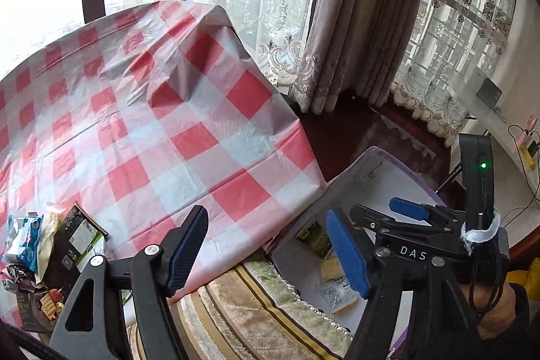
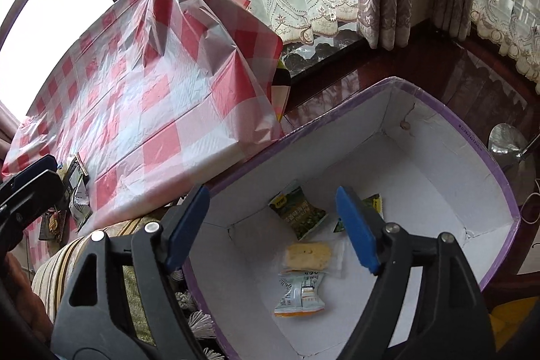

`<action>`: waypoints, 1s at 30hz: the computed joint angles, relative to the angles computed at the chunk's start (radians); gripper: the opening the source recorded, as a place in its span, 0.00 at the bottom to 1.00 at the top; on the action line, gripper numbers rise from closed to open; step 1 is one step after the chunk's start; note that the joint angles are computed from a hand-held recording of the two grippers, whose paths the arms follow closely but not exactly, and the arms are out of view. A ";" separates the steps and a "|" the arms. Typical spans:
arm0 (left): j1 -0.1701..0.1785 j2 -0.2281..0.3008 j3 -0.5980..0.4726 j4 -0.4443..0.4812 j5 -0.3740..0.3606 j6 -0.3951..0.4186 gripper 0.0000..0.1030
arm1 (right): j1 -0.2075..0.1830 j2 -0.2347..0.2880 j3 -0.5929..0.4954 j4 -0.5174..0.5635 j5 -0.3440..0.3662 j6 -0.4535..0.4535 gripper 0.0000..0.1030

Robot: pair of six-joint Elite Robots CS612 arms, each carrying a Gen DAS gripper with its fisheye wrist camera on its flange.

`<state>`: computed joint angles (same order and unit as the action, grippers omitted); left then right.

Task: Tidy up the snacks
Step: 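Return both tools to the snack pile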

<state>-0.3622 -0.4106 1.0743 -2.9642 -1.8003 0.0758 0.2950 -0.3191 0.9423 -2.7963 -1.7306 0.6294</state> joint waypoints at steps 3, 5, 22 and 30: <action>0.009 -0.005 0.032 -0.118 0.005 -0.003 0.76 | 0.017 0.003 -0.027 0.016 -0.063 -0.047 0.83; 0.009 -0.016 0.054 -0.149 0.050 0.021 0.76 | 0.031 0.009 -0.055 0.041 -0.102 -0.074 0.85; 0.072 -0.073 0.185 -0.278 0.205 -0.134 0.76 | 0.106 0.112 -0.311 0.097 -0.004 -0.339 0.90; 0.136 -0.084 0.211 -0.229 0.169 -0.312 0.74 | 0.123 0.163 -0.426 0.174 0.032 -0.411 0.90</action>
